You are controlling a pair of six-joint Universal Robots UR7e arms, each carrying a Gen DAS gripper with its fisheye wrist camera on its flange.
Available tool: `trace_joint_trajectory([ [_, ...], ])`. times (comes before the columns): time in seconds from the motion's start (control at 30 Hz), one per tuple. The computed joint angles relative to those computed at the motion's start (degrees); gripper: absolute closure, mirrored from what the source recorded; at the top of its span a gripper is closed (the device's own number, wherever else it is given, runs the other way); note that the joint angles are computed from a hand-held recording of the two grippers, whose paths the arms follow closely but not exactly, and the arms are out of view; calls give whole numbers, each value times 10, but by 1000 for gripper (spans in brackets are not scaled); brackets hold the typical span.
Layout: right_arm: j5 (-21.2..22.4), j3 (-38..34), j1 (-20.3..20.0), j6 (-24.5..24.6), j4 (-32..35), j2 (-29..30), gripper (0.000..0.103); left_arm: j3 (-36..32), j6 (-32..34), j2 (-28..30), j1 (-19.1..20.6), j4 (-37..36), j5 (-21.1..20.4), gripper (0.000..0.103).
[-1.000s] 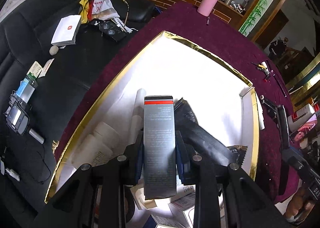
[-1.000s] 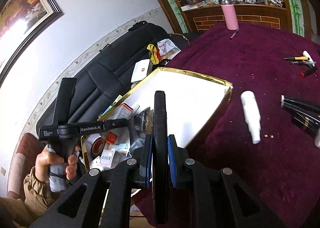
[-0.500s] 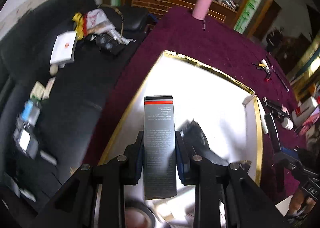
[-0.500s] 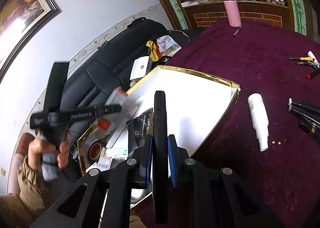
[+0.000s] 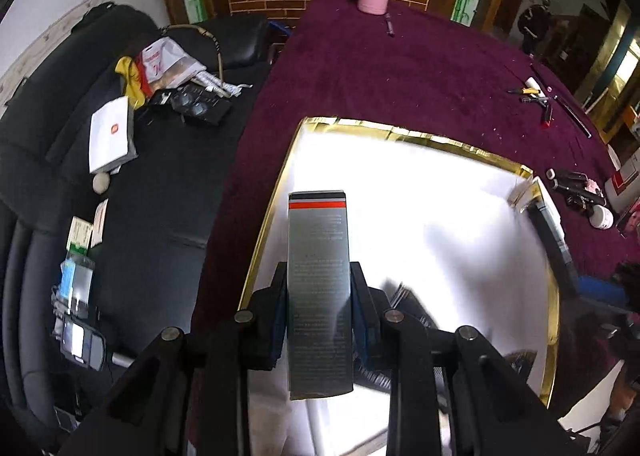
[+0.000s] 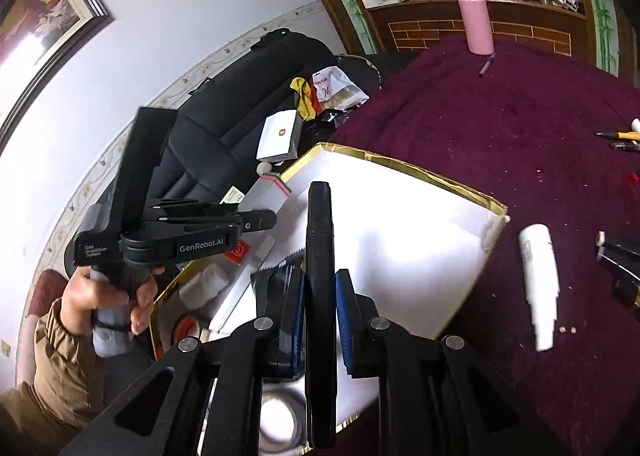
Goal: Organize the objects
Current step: 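Carry the carton with the left tool while the right tool carries the black pen to the tray, then release the carton into the tray with the left tool while the right tool releases the pen there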
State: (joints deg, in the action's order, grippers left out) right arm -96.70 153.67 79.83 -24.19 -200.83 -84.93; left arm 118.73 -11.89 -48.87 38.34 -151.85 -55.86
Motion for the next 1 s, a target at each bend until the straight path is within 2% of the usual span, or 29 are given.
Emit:
trace_joint_trajectory([
  [0.13,0,-21,-9,18,9,32,87,-33,12,27,2,15,0,76],
  [0.27,-18,-42,-9,30,7,63,86,-51,16,42,8,25,-4,76],
  [0.5,-47,-64,-9,31,-3,109,86,-55,18,53,15,21,-16,76],
  [0.93,-57,-53,-8,6,-30,132,86,-67,11,71,16,37,-19,76],
  [1.0,-51,-52,-8,6,-30,131,85,-68,7,71,18,37,-25,74],
])
